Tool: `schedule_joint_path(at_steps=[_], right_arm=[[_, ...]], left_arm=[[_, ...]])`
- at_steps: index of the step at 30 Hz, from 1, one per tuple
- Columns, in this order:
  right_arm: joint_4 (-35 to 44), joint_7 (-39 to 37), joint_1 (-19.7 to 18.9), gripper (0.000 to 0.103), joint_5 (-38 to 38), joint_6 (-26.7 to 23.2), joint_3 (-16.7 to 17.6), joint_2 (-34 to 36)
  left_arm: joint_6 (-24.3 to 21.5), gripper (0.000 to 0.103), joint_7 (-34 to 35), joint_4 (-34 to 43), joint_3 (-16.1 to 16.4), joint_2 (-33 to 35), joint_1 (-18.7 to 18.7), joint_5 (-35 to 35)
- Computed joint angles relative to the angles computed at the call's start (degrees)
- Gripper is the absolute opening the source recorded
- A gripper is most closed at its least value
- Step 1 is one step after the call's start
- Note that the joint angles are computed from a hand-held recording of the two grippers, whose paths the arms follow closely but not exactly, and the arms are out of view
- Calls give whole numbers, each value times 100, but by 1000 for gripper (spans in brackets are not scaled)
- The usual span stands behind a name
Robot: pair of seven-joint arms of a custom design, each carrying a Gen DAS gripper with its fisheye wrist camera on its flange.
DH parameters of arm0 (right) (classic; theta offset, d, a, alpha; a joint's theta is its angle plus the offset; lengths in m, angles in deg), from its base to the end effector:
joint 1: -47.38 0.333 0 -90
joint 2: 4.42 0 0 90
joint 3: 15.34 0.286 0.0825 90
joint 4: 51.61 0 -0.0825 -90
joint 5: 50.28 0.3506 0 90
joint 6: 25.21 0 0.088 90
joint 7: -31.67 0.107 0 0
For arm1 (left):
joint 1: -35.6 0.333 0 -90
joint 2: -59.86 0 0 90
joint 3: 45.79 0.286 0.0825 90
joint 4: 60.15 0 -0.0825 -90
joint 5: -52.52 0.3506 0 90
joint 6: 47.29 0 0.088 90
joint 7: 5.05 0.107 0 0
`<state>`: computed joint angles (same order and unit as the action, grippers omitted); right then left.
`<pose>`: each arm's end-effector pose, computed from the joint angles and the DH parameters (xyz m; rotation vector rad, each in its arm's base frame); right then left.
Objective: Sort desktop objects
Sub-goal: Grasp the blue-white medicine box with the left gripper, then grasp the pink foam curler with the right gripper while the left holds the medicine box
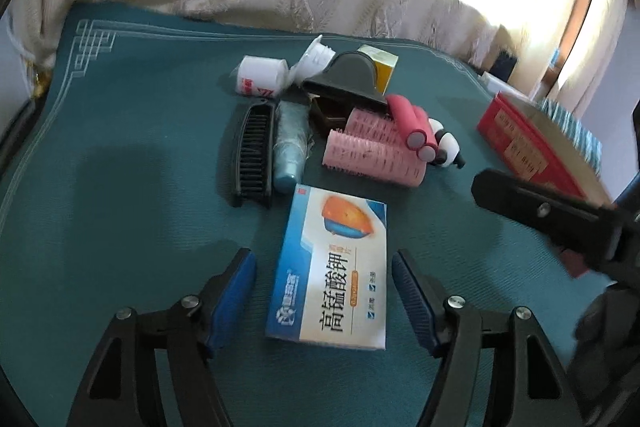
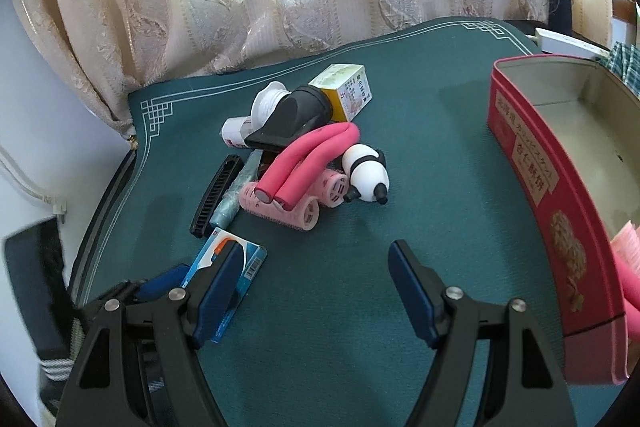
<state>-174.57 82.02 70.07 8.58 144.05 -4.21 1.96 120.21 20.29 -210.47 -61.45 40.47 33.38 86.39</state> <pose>0.4921 0.2587 0.3991 -1.8953 1.3692 -0.1114 0.3990 -0.1665 0.4128 -2.0763 1.5930 -0.7483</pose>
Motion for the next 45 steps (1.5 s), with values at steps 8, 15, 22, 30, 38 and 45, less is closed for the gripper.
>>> schedule_joint_path(at_steps=[8,15,22,30,38,45], right_arm=[[-79,267,49,78,-344,49,-43,-21],[17,1097,179,78,-1469,131,-76,205],[320,1510,136,78,-1861,418,35,375],[1455,2179,-28,71,-2290,-236,-11,1114],[1906,3161,131,39,-3305,-512,-304,1619],[1265,2304,-376,33,-2630,-438,197,1203]], left_arm=[[308,56,-248,-421,-162,-678,267,153],[408,57,-700,-921,-351,-1542,810,112],[498,57,-564,-1006,-319,-1585,809,-85],[603,57,-395,-993,-366,-1527,786,-216],[620,57,-264,-997,-338,-1460,743,-341],[616,57,-222,-989,-360,-1419,747,-398]])
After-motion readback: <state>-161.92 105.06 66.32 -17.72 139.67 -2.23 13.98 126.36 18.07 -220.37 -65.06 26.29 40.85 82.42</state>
